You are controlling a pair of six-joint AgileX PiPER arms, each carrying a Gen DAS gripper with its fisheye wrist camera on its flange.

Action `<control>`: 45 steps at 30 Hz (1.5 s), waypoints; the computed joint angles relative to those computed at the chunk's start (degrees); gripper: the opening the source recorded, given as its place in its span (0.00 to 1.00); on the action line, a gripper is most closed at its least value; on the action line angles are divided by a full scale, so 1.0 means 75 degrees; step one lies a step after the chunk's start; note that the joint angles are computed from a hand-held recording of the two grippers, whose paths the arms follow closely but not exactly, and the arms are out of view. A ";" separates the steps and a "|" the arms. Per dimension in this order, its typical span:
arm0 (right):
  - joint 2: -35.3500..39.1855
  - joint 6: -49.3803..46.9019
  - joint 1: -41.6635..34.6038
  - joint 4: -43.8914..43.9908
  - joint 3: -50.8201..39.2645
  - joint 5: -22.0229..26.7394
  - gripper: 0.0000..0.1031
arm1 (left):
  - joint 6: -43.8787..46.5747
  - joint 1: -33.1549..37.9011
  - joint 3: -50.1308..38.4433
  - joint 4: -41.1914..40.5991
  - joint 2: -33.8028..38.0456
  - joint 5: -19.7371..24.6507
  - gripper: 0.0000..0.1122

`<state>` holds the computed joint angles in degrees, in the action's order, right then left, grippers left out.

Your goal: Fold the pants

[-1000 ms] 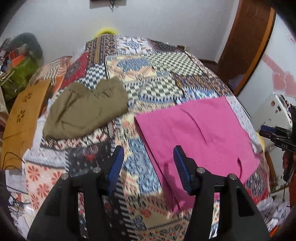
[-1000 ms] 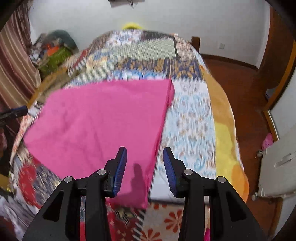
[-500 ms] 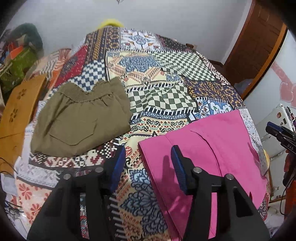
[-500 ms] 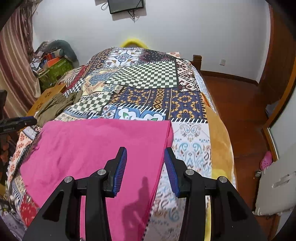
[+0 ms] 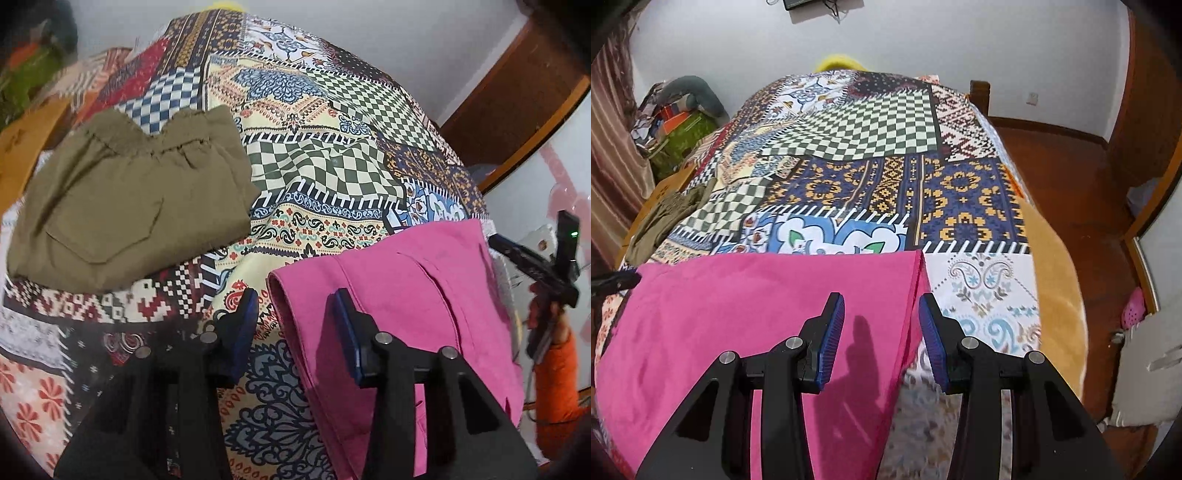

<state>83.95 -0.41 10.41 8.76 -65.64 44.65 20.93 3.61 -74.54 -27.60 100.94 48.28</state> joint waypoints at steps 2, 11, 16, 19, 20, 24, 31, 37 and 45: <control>0.0221 -0.0134 -0.0060 0.0142 -0.0011 -0.0116 0.37 | 0.0055 0.0020 -0.0052 -0.0091 0.0046 0.0029 0.36; 0.0714 -0.0321 -0.0186 0.0339 -0.0123 -0.0386 0.37 | 0.0339 -0.0146 -0.0268 -0.0201 0.0186 -0.0028 0.10; 0.0825 -0.0495 -0.0140 0.0449 -0.0108 -0.0619 0.37 | 0.0593 -0.0208 -0.0131 -0.0359 0.0129 -0.0246 0.03; 0.0908 -0.0619 -0.0085 0.0502 -0.0135 -0.0676 0.22 | 0.0711 -0.0165 -0.0105 -0.0488 0.0056 -0.0310 0.03; 0.0970 -0.0578 -0.0046 0.0408 -0.0197 -0.0656 0.08 | 0.0718 -0.0185 -0.0075 -0.0451 0.0000 -0.0383 0.03; 0.0849 -0.0134 0.0145 -0.0241 -0.0058 -0.1029 0.05 | 0.0406 -0.0369 0.0041 0.0074 -0.0252 -0.0732 0.02; 0.0759 0.0634 0.0174 -0.1173 0.0003 -0.1311 0.03 | 0.0182 -0.0508 0.0298 0.0562 -0.0310 -0.1177 0.02; 0.0915 0.1101 0.0081 -0.1702 -0.0243 -0.0975 0.02 | -0.0141 -0.0458 0.0101 0.0796 -0.0059 -0.0765 0.03; 0.0320 0.0619 0.0159 -0.1105 -0.0411 -0.0539 0.34 | -0.0499 -0.0543 -0.0053 0.1180 -0.0694 -0.0540 0.07</control>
<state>86.35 4.23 11.59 0.47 -68.72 40.61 17.19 -0.46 -74.93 -18.76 95.74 44.23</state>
